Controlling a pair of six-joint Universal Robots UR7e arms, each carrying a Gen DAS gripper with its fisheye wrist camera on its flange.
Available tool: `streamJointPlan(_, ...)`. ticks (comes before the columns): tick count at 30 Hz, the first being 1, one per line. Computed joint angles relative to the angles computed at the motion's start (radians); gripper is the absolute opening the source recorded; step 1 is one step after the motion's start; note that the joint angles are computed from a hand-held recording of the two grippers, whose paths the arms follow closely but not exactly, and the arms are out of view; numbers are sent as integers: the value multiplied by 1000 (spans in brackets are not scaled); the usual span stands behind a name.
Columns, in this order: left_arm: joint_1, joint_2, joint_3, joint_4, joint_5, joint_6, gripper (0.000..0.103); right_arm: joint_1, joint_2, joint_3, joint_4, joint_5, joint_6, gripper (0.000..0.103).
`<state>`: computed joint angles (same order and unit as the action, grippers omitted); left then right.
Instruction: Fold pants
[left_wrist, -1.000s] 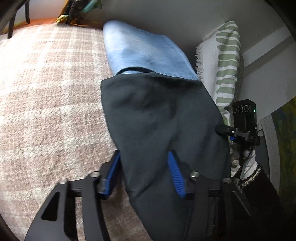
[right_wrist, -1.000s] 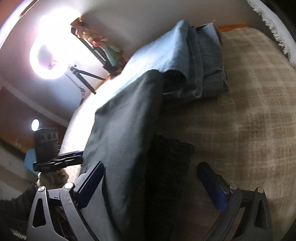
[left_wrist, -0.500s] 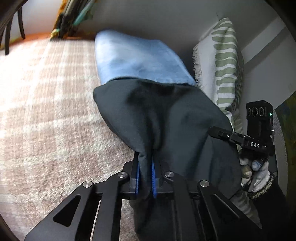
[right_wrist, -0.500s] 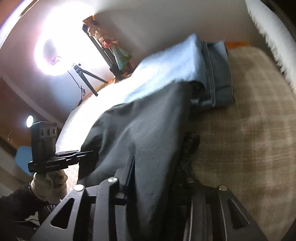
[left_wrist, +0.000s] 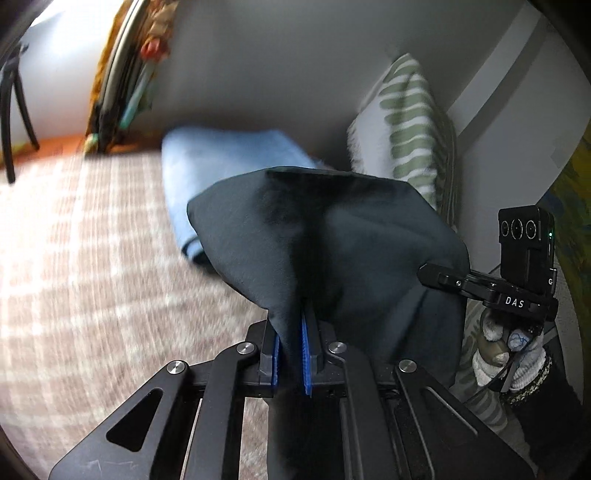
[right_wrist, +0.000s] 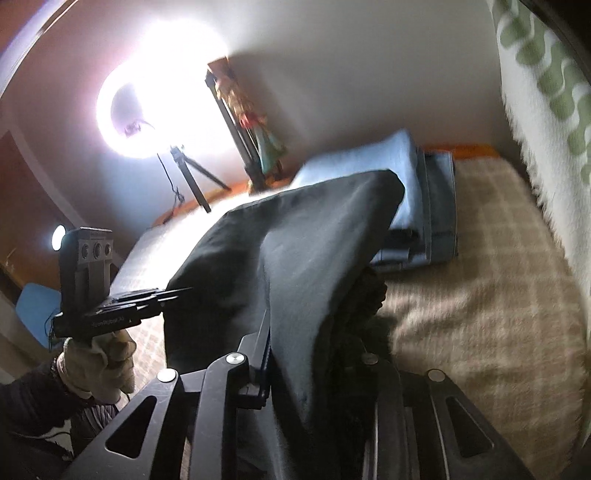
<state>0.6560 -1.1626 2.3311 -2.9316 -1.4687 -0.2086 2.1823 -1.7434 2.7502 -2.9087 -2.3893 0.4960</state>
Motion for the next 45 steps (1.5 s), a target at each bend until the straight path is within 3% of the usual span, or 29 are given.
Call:
streamJointPlan(5, 7, 22, -74, 8, 16, 53, 7, 27, 38, -70, -8, -54, -50, 25)
streamJointPlan(10, 25, 71, -172, 10, 47, 116, 7, -21, 76, -124, -108, -64, -187, 25)
streamJointPlan(18, 54, 195, -345, 6, 107, 209, 7, -169, 168, -243, -276, -32, -452, 25)
streamJointPlan(25, 81, 295, -472, -4, 155, 246, 7, -291, 227, -342, -349, 24, -626, 25)
streamJointPlan(29, 111, 366, -545, 39, 178, 229, 11, -391, 240, -374, -351, 77, -681, 25)
streamJointPlan(33, 121, 421, -591, 91, 274, 224, 13, -480, 281, -392, -341, 89, -697, 26)
streamJointPlan(37, 142, 422, -593, 103, 282, 191, 23, -533, 319, -416, -300, 12, -655, 42)
streamJointPlan(39, 147, 413, -576, 91, 281, 202, 28, -549, 320, -420, -278, -36, -626, 62)
streamJointPlan(40, 151, 403, -562, 92, 273, 206, 28, -547, 325, -422, -270, -79, -608, 77)
streamJointPlan(43, 167, 374, -528, 105, 229, 198, 33, -534, 311, -403, -302, -123, -615, 80)
streamJointPlan(45, 185, 357, -505, 107, 184, 195, 54, -526, 268, -375, -303, -98, -589, 82)
